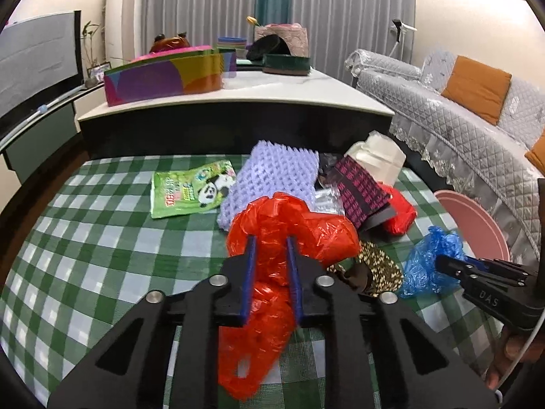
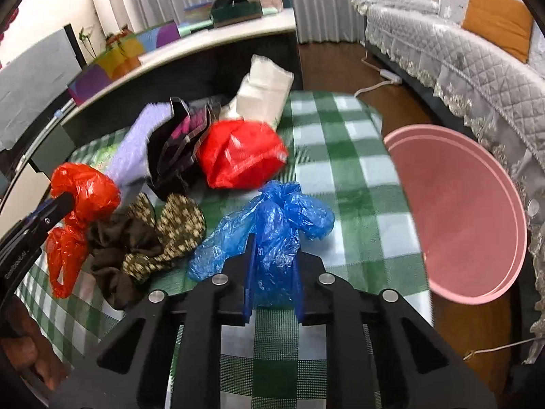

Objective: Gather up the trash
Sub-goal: 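Grasp the orange bag with the left tool while the right tool grasps the blue bag, then carry both bags over the pink basin and open both tools to drop them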

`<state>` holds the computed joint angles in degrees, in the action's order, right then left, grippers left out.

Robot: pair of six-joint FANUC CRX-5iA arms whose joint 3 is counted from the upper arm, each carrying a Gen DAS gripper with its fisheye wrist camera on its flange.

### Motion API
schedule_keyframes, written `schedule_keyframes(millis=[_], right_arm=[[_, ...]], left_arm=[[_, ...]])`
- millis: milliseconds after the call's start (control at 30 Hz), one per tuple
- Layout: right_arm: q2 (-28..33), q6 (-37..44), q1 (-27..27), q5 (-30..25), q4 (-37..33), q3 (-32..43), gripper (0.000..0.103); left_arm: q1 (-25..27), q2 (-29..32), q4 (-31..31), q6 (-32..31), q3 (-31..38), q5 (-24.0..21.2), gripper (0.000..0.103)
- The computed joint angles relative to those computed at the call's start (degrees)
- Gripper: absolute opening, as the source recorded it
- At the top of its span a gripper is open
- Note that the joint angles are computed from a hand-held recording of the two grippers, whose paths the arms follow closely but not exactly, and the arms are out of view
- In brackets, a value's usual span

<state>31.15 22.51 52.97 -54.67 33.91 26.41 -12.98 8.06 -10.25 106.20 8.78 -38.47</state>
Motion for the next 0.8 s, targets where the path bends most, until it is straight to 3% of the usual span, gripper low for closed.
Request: schedule_keyframes(millis=[267,467,800], right_arm=[[-3.1,-3.9,1.7,0.1,9.4,-4.3,0.017],[-7.0,-8.4,2.6,-1.2,16.5,-8.5,0.017],[-15.7,-9.8,1.6,-5.3,18.1,-14.8,0.017]], left_arm=[[-0.4,-2.9,-0.7,0.4,-1.5,1.9,0.015],[-0.8,-5.2,2.3,-3.3,-3.6,4.1,0.015],[-3.2,-4.1,10.9,-11.5,-1.2,5.3,0.015]])
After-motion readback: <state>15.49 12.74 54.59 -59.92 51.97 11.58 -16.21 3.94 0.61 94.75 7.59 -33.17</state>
